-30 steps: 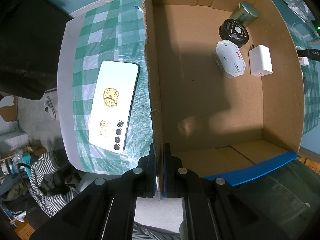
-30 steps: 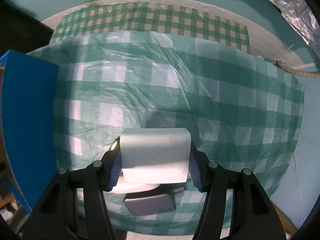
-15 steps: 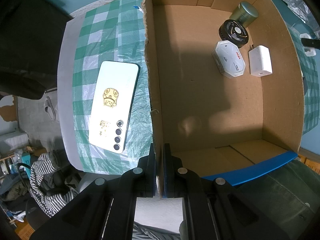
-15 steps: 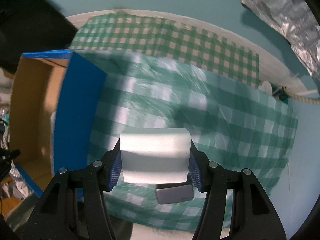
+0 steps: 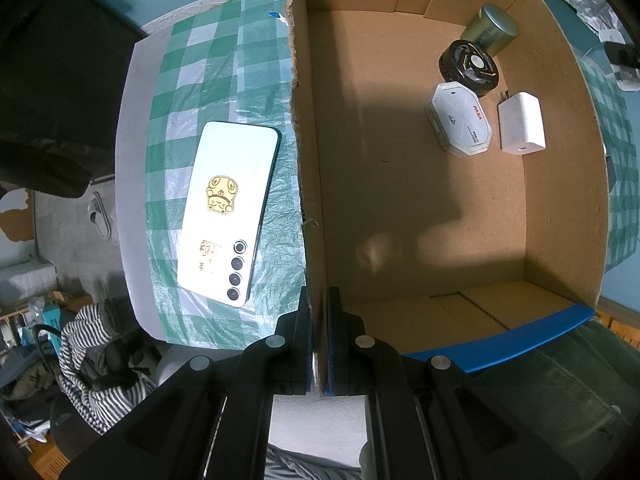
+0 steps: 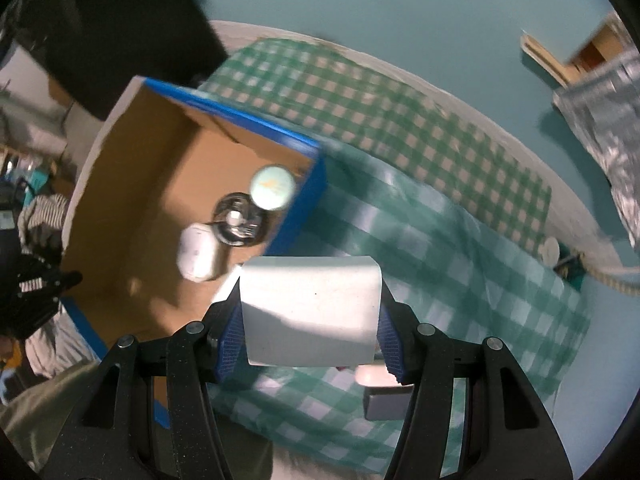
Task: Organize rigid objects
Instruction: 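Carry the charger block into the box beside the first charger and release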
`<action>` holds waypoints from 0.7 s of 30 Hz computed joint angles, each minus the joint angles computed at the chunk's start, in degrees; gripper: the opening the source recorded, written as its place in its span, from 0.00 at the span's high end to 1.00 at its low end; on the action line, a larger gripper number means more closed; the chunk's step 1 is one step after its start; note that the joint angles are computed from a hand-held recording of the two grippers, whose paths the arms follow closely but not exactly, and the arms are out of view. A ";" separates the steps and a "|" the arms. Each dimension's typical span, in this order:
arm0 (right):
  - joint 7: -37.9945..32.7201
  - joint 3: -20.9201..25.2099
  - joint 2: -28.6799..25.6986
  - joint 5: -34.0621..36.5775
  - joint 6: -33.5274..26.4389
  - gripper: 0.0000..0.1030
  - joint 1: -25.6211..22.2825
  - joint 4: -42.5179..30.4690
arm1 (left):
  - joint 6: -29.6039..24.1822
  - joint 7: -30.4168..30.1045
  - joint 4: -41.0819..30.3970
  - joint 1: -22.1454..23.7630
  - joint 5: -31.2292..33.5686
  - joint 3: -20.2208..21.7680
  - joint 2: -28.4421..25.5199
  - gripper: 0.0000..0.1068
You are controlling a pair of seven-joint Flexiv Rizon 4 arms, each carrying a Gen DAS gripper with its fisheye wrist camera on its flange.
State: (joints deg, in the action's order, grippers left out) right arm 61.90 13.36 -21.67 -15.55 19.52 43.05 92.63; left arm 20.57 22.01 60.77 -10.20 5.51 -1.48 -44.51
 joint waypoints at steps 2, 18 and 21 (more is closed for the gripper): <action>-2.50 -0.20 -0.41 -0.29 0.06 0.43 -0.66 -0.68 | -0.02 -0.02 0.00 0.00 -0.01 0.01 0.00 0.96; -17.52 -1.86 -3.78 1.45 5.88 0.43 -4.62 -1.89 | -0.52 -0.05 -0.37 -0.03 -0.13 0.00 -0.07 0.96; -20.65 -1.85 -4.89 2.09 5.03 0.43 -5.01 -3.06 | -0.60 0.04 -0.47 0.00 -0.19 -0.04 -0.11 0.96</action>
State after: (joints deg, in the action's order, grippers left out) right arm 41.26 11.51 -26.55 -13.45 24.54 38.04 89.57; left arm 19.97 22.05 60.31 -10.20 5.32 -1.53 -44.62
